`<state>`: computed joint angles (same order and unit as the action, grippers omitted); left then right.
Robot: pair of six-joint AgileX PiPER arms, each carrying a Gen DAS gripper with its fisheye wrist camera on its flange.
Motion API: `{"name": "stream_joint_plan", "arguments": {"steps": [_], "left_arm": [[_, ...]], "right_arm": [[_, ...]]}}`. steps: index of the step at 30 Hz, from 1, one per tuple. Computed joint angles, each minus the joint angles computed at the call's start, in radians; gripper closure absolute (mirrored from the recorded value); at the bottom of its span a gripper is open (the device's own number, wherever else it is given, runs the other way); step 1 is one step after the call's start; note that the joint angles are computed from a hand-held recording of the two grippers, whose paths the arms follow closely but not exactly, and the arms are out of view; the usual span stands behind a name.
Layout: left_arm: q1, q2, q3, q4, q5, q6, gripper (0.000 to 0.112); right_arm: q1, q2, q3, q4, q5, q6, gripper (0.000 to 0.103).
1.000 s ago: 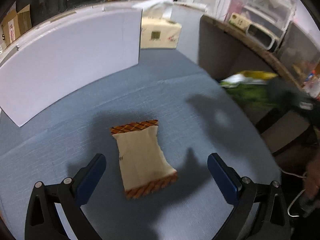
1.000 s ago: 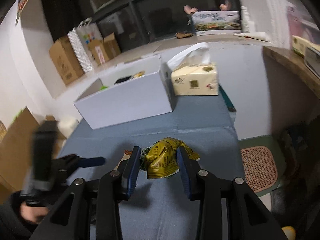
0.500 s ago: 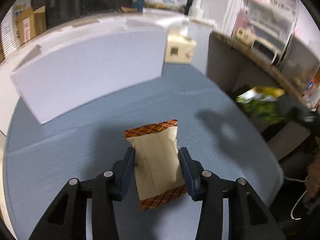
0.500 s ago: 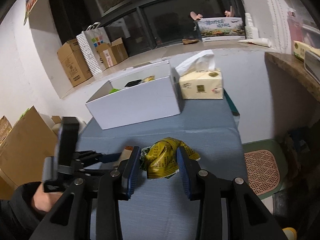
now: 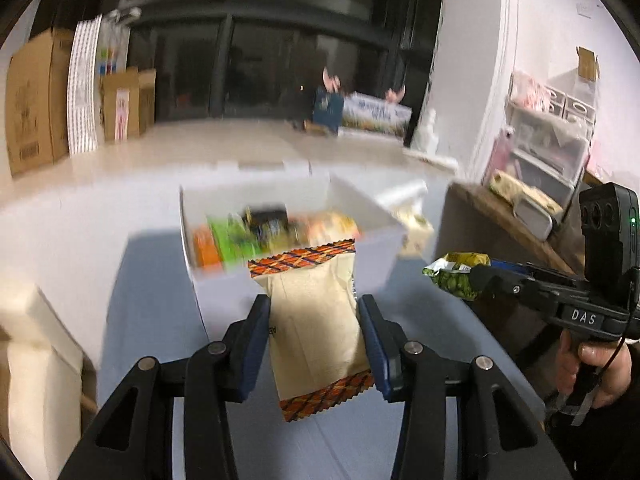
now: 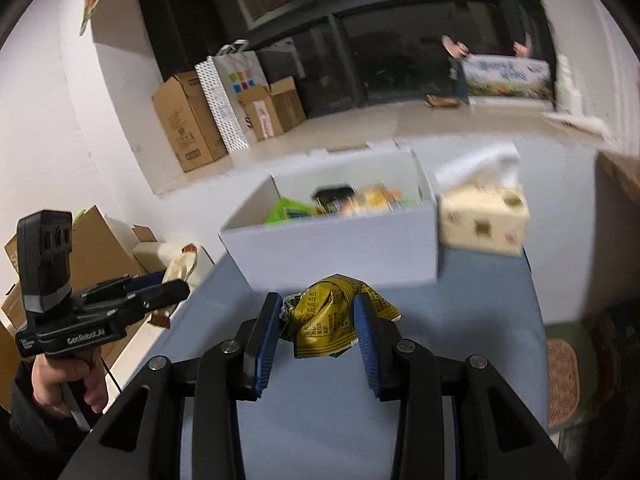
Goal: Organize snacks
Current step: 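Carry both packets into the white box and open both tools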
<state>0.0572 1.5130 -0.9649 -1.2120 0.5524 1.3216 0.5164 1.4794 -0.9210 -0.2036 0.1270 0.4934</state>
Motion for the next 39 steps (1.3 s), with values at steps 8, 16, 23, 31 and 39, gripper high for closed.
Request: {"name": "stream_joint_plan", "arguments": {"steps": [8,16,23,31,39], "left_arm": [[-0.069,0.325,-0.501,0.314,-0.005,-0.363,0.063],[-0.09,0.525,-0.784,0.65,0.008,-0.703,0.009],[-0.07,0.489,-0.673,0.626,-0.054,-0.674,0.009],[-0.122,0.306,-0.406,0.82,-0.279,-0.833,0.009],[-0.049,0.062,-0.107,0.279,-0.205,-0.375,0.009]], "right_arm": [[-0.089,0.33,-0.55,0.365,0.209,-0.438,0.063],[-0.143,0.687,-1.122,0.24,0.513,-0.296,0.042],[-0.136,0.69,-1.12,0.106,0.513,-0.158,0.0],[0.0,0.531,-0.829,-0.337,0.46,0.095,0.0],[0.115,0.267,-0.424,-0.663,0.379,0.532,0.0]]}}
